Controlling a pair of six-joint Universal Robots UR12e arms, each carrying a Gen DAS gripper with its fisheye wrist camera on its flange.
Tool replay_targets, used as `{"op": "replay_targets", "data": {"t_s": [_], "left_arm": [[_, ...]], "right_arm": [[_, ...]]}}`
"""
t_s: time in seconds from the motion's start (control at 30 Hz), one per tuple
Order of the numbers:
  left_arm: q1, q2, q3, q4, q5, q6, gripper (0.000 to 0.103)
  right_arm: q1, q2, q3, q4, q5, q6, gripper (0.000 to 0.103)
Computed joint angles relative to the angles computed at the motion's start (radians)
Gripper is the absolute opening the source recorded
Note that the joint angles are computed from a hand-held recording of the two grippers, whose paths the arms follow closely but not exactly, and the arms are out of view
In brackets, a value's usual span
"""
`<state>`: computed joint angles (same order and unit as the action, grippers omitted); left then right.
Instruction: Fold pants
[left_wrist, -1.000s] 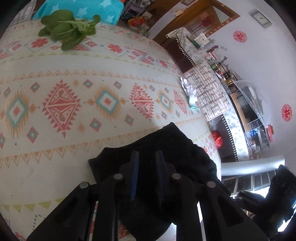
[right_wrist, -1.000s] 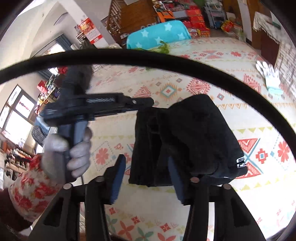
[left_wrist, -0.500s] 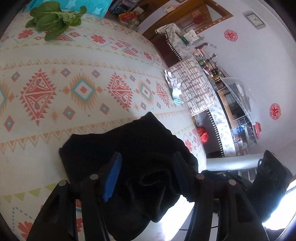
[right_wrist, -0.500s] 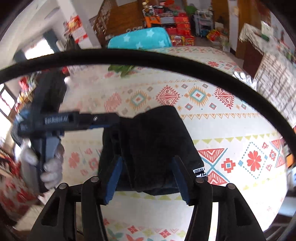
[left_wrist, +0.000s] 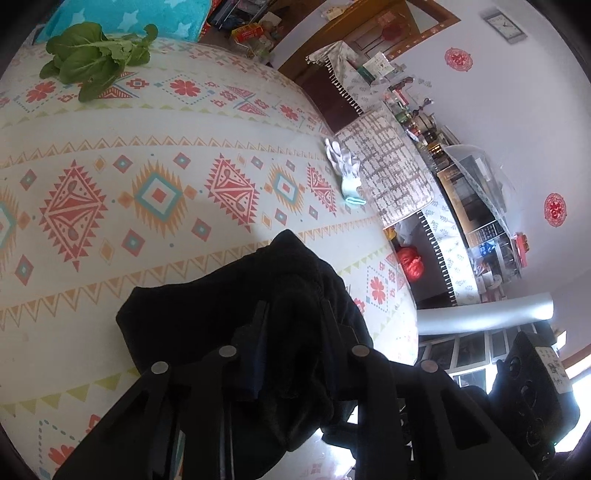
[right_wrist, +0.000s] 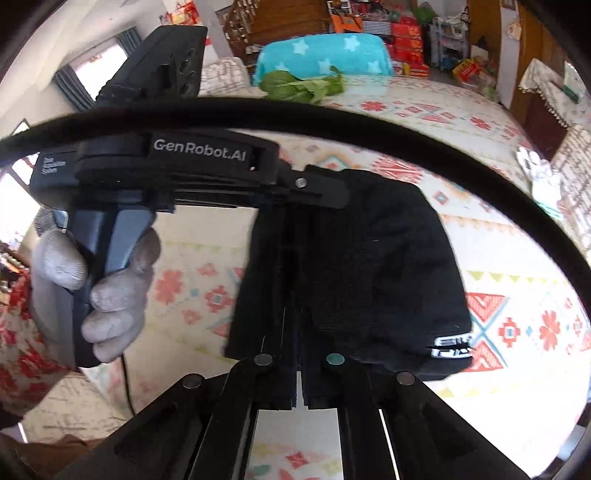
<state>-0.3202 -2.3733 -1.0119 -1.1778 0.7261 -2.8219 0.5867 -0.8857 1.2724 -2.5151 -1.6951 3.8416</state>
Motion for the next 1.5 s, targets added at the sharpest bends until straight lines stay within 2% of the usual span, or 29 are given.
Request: {"op": "replay_targets", "data": {"t_s": [0.13,0.2,0.27,0.43,0.57,0.63,0.7,0.73,0.77,0.83,0.97,1.07,1.13,1.23,1.37,1.5], "left_arm": [[0.016,0.003,-0.011,0.045,0.007,-0.045,0.024],[0.021,-0.005,-0.007,0.046,0.014,-0.070,0.024],[0.027,-0.015,-0.006,0.049,0.014,-0.098,0.024],[0.045,-0.029,-0.022,0.072,-0.007,-0.168,0.024],[0.049,-0.025,-0.035,0.089,0.005,-0.181,0.025],[0.047,-0.019,-0.040,0.100,0.029,-0.179,0.033],[0.047,-0.012,-0.048,0.122,0.063,-0.195,0.042],[0.050,-0.008,-0.055,0.129,0.077,-0.202,0.042],[0.055,-0.005,-0.060,0.129,0.077,-0.208,0.042],[0.064,0.005,-0.082,0.164,0.084,-0.256,0.044],[0.076,0.041,-0.139,0.276,0.166,-0.308,0.044],[0.087,0.079,-0.195,0.359,0.206,-0.328,0.044],[0.093,0.102,-0.231,0.405,0.236,-0.336,0.045],[0.101,0.128,-0.274,0.443,0.259,-0.355,0.045],[0.109,0.152,-0.315,0.466,0.265,-0.375,0.045],[0.111,0.169,-0.341,0.474,0.282,-0.372,0.046]], "right_arm": [[-0.007,0.033,-0.046,-0.028,0.066,-0.028,0.002],[-0.006,0.040,-0.059,-0.032,0.075,-0.037,0.003],[0.000,0.033,-0.054,-0.041,0.056,-0.040,0.004],[0.016,0.007,-0.041,0.049,-0.059,-0.017,0.011],[0.004,-0.006,-0.003,0.026,-0.094,0.099,0.011],[-0.003,0.004,-0.005,0.010,-0.065,0.103,0.011],[-0.011,0.030,-0.028,0.024,0.021,0.072,0.011],[-0.014,0.043,-0.045,0.052,0.054,0.059,0.012],[-0.013,0.060,-0.064,0.091,0.065,0.050,0.015],[-0.010,0.071,-0.065,0.091,0.059,0.050,0.015],[-0.020,0.059,-0.063,0.100,0.110,0.023,0.025],[-0.032,0.032,-0.035,0.024,0.119,0.028,0.025],[-0.037,0.033,-0.045,0.008,0.095,0.032,0.025],[-0.043,0.074,-0.131,0.085,0.045,0.028,0.025],[-0.055,0.192,-0.316,0.298,0.088,0.018,0.026],[-0.048,0.237,-0.412,0.403,0.057,0.001,0.026]]}}
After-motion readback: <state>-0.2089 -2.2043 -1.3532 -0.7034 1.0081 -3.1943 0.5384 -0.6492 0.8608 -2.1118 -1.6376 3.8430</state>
